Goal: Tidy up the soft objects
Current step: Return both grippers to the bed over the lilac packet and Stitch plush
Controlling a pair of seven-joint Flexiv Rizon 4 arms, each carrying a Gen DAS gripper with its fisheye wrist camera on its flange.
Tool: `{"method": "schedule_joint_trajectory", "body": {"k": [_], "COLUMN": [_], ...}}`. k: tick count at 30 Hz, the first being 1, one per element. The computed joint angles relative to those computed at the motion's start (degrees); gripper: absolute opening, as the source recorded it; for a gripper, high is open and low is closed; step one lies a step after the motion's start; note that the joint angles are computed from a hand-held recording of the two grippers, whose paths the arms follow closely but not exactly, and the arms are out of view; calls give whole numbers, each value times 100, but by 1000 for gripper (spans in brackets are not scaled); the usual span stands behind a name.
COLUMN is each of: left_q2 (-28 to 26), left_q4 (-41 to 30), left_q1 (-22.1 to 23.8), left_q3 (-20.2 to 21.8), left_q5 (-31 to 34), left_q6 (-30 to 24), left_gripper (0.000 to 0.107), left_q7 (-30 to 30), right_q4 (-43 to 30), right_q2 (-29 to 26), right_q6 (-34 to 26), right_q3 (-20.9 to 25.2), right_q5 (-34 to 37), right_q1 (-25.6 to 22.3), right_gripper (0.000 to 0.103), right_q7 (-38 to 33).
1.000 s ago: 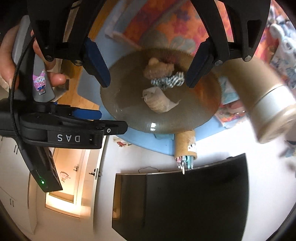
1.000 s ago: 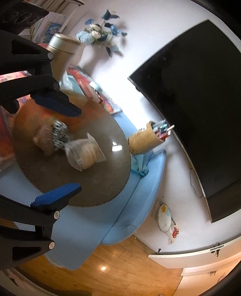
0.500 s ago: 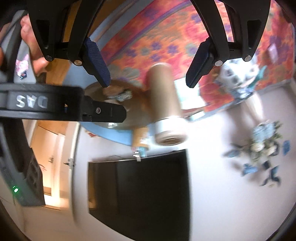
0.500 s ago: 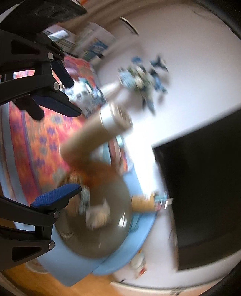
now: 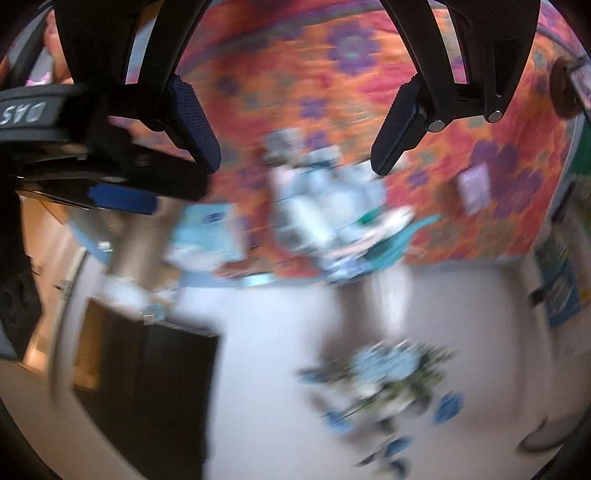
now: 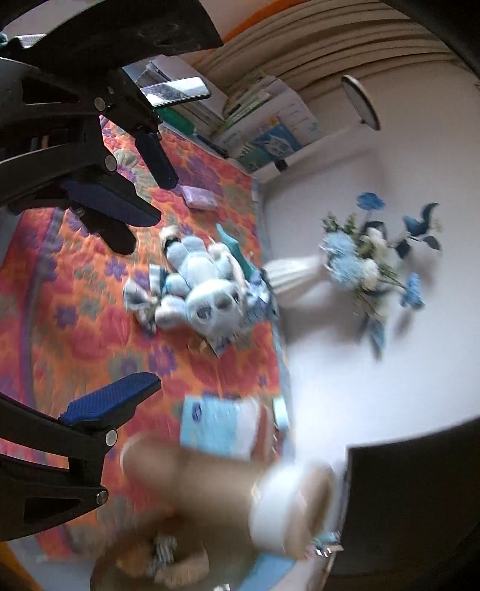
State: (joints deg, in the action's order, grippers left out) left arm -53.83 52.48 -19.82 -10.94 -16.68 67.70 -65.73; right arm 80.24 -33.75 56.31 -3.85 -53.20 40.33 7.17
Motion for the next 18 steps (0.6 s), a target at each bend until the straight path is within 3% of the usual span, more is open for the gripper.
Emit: {"method": "schedule_joint_trajectory", "body": {"k": [5,10,11,13,17,18], "left_q2": [-441,-1203,-1295,-1446,-1289,-1278], "left_q4": [-554,-1894,-2069,-2302,-1830,-1795], "left_q1": [43,197,236,471,665,683], "left_q3": [789,1276,1284,763,389,362], "left_q5": [284,695,739,419,144,97], "left_q6": [-164,-771,-919,-1310,-959,-951], "left_gripper": [82,82,82,82,82,82], "left_q7": [-892,-1704,-1845,-1797,-1750,-1754], "right_q4": [-935,-1908,-2154,-2536,-2717,-2880], "right_q2": [-850,-1589,-1738,-1974,-2242,-2318], "right_q6": [-263,-439,-581,-792,-497,-741], "right_q3": [93,88,76,-31,-262,-227], "right_q5": [631,1294,1410,1536,1690,1772], "right_q1": [-39,-105,-104,-57,-17,-8], "right_gripper": [80,80,80,80,80,80], "right_q7": [-739,-1576,-1801,-2101,-2089,-2215]}}
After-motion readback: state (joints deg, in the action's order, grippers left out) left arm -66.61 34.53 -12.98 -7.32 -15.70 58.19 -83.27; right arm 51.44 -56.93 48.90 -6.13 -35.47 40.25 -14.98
